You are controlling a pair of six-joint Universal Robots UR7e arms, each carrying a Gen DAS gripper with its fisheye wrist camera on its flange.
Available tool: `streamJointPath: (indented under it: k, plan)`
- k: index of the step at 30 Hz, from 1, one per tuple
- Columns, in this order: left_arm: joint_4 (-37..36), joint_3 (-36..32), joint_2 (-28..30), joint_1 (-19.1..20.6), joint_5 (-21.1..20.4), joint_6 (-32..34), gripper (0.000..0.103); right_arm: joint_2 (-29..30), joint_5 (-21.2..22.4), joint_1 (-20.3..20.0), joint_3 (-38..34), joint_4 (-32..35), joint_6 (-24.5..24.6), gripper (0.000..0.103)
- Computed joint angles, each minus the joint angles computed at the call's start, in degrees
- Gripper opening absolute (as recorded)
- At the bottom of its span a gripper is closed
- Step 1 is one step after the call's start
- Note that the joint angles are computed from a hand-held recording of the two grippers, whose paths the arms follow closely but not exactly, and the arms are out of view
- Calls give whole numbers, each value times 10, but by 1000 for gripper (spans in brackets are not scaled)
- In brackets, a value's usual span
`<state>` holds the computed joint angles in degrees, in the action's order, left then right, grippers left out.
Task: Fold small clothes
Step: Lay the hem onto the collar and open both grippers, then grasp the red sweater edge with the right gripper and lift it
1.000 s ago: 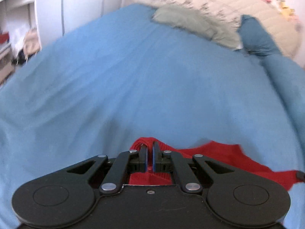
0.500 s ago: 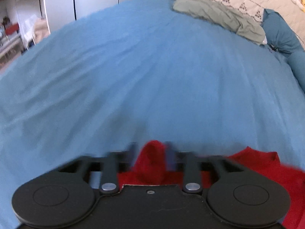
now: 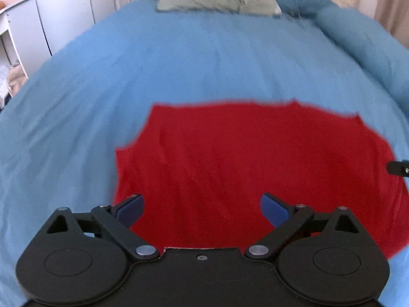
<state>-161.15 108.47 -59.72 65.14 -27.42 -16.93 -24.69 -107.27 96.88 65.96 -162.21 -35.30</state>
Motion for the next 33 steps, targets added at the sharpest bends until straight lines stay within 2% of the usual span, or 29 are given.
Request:
streamJointPath:
  k: [3, 5, 7, 10, 13, 16, 19, 22, 27, 30, 33]
  plan:
    - [27, 9, 3, 10, -13, -28, 100, 14, -34, -4, 1, -4, 5, 98]
    - [34, 10, 12, 16, -2, -28, 100, 18, -46, -8, 6, -19, -9, 98]
    - [22, 7, 20, 21, -3, -13, 101, 15, -48, -12, 16, -31, -26, 98]
    - [23, -4, 28, 21, 2, -13, 103, 16, -46, -13, 19, -37, -25, 98]
    - [26, -4, 22, 5, 13, -9, 101, 5, -28, -10, 31, -54, -35, 96]
    - [-30, 13, 16, -30, 26, 39, 102, -31, 11, -2, 72, -95, -55, 96]
    - [-32, 15, 11, -57, 28, 40, 102, -74, 7, 13, 121, -121, -52, 97]
    - [0, 18, 6, -72, 19, -6, 102, -117, -26, 23, 172, -115, -16, 97]
    - [57, 7, 13, -74, -8, -78, 102, -154, -75, 12, 241, -85, 96, 96]
    - [70, 1, 21, -71, -21, -99, 102, -160, -60, -10, 271, -92, 167, 90]
    - [72, -1, 30, -69, -25, -102, 102, -148, -45, -32, 272, -97, 235, 83]
